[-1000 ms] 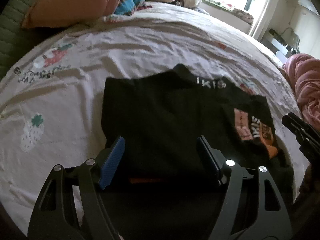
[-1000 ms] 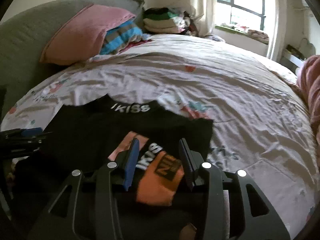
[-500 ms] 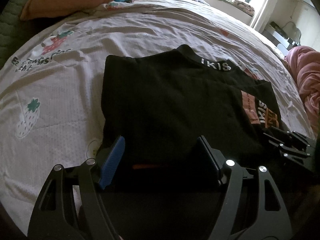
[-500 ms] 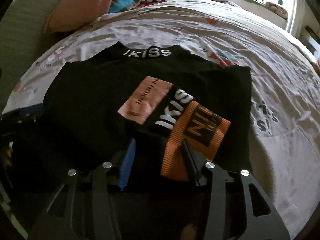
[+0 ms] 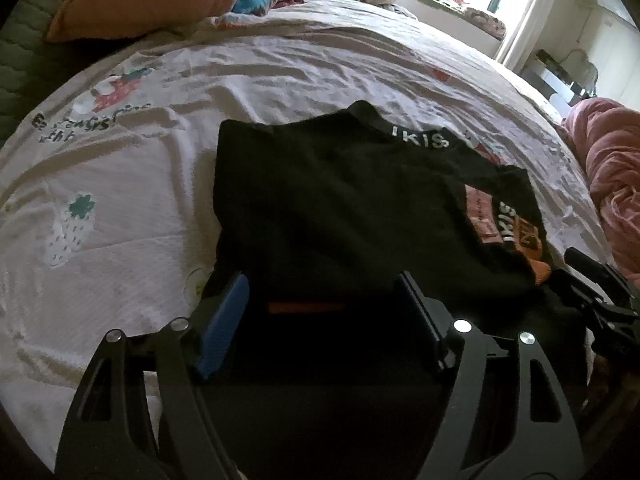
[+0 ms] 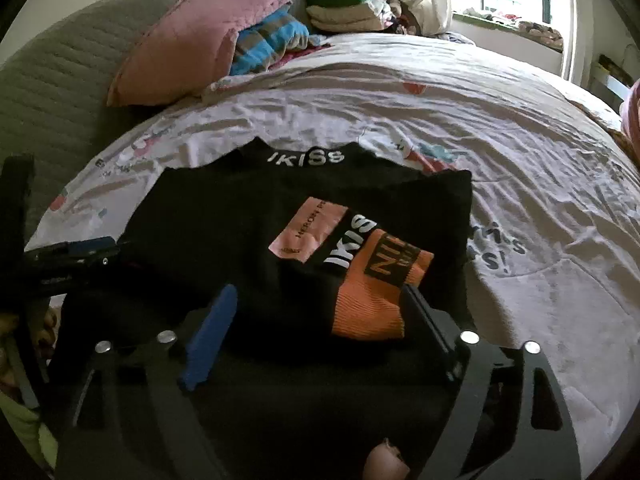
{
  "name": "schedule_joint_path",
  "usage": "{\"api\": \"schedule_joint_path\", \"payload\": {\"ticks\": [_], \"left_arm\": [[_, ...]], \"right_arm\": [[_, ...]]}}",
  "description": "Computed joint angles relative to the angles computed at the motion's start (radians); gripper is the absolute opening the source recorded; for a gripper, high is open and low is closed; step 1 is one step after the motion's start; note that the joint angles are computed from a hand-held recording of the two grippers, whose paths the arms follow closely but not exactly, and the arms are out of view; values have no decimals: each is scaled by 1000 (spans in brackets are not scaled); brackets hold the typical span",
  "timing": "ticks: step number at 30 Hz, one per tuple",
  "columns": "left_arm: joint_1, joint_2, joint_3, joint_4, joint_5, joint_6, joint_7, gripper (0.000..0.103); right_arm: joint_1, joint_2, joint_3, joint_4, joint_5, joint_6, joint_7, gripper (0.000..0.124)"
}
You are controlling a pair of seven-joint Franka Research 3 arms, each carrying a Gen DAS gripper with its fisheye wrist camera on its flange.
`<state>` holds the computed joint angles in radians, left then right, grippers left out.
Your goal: Fold small clothes
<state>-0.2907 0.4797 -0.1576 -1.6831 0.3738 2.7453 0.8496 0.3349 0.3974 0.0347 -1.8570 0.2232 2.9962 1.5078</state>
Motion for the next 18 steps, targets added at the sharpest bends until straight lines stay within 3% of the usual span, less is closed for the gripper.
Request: {"api": "schedule_joint_path", "payload": {"ticks": [2,5,7,18], "left_arm": [[-1,-16,2,-17,4,14,-7,72],[-5,-34,4,-34,12,22,-14,88],[-17,-52,18,-49,37,28,-37,93],[-16,-157,33,-155,119,81,-135,93]], "right_arm": [[-7,-12,9,-15,12,13,-5,91],[6,-36,-6,-44,3,43,3,94],[10,-48,-11,-59,0,58,5,94],[54,-129,-65,-154,-50,116,52,94]]}}
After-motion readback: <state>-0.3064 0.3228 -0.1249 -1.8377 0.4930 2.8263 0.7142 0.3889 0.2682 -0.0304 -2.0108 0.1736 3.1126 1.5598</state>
